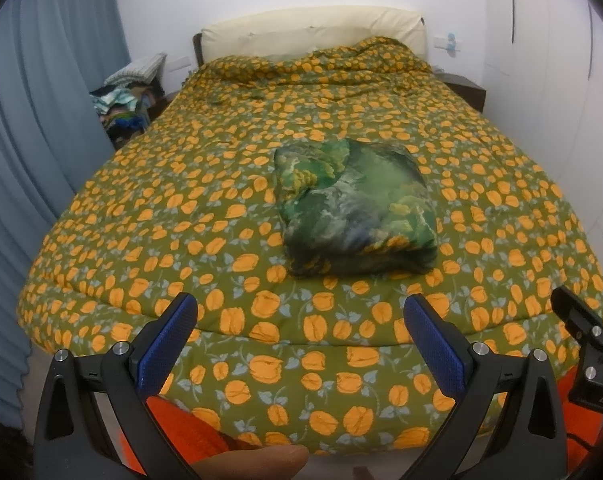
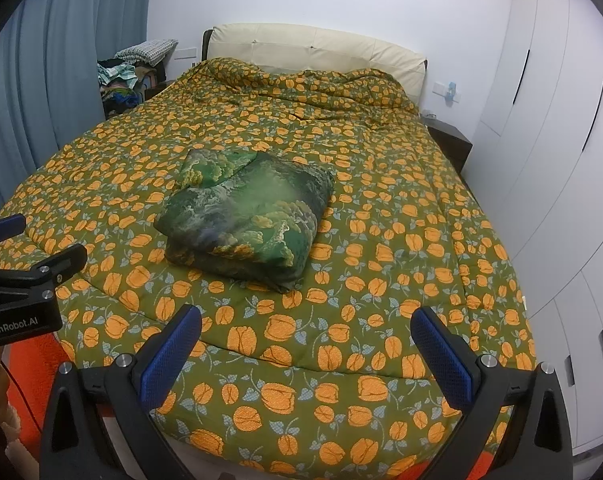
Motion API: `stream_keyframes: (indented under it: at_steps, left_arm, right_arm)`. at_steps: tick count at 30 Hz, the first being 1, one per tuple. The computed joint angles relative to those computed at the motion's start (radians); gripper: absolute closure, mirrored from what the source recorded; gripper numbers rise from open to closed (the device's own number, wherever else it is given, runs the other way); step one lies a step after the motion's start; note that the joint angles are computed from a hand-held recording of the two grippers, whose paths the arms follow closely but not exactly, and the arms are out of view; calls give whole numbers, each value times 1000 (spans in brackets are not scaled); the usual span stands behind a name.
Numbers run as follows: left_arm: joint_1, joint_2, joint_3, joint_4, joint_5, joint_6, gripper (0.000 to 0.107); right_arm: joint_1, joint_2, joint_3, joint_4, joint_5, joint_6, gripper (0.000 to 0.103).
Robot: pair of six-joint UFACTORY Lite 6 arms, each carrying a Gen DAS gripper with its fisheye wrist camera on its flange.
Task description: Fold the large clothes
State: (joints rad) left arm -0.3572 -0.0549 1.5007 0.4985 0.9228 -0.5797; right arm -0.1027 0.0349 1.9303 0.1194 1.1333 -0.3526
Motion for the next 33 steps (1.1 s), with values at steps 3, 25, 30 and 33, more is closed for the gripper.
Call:
stream_keyframes:
  at_steps: [3, 25, 30, 33]
  left_arm:
    - [2, 2, 25, -13, 3, 13, 4]
    - [17, -18, 83, -31, 31, 53, 4]
    - [6, -32, 80, -18, 39, 45, 4]
    - [-2, -38, 77, -10, 42, 43, 4]
  right_arm:
    - [-11, 10, 21, 22, 15, -5, 0]
    - [-47, 79, 254, 114, 158, -18, 0]
    - [-51, 100, 273, 116, 165, -16, 0]
    - [-45, 98, 269, 110, 164, -11, 0]
